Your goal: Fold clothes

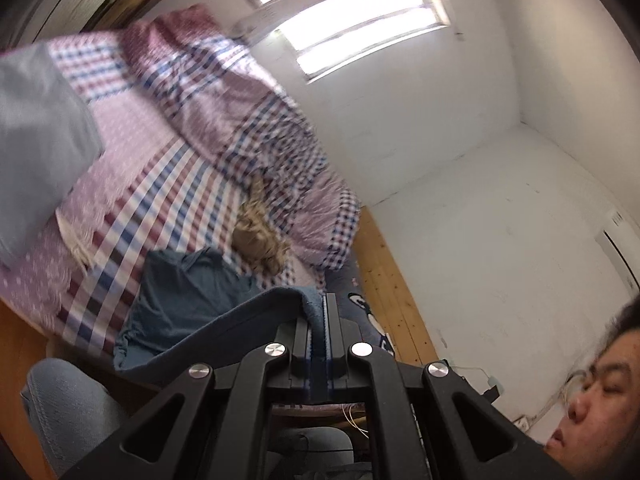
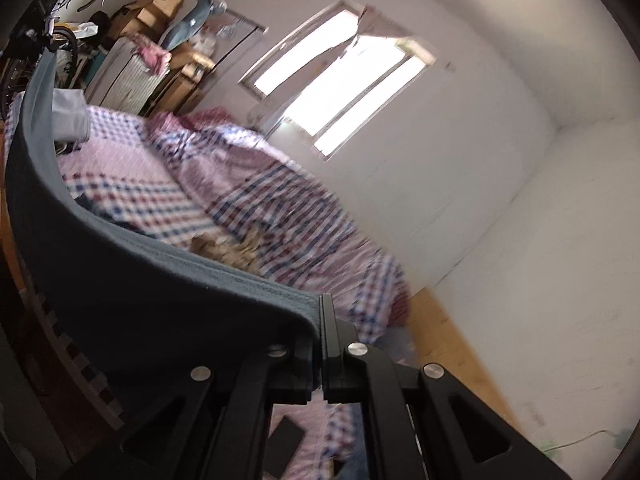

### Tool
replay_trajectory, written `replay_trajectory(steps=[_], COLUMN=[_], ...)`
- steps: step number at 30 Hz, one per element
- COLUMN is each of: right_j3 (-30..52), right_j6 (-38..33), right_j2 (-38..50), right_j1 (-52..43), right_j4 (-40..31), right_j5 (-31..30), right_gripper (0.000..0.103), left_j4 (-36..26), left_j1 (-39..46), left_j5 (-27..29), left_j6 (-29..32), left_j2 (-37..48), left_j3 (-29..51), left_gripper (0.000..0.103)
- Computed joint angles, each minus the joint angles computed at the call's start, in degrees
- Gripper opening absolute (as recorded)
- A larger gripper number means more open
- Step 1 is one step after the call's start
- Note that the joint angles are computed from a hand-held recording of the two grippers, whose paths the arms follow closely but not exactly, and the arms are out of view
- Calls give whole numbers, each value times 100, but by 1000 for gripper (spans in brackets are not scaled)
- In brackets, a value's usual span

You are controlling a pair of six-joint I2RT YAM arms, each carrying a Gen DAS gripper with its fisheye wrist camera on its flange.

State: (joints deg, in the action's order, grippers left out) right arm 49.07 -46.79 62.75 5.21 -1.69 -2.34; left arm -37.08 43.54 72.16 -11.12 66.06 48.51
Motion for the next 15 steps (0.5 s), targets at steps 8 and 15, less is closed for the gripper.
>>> replay_trajectory(steps=[8, 15], right_j3=[1766, 4818], right_j6=[-31, -64], right_j2=[3401, 6637], right_j1=[-216, -146], right_j4=[180, -1009], right_j5=[-160, 237], right_gripper=[0, 0], left_j4=[2618, 3785], left_j1=[-1445, -2329], left_j5=[-1458, -2815], left_j6=[-1987, -2912], left_j2=[2003, 4712], left_j3=[8, 1189], left_gripper=[3, 3])
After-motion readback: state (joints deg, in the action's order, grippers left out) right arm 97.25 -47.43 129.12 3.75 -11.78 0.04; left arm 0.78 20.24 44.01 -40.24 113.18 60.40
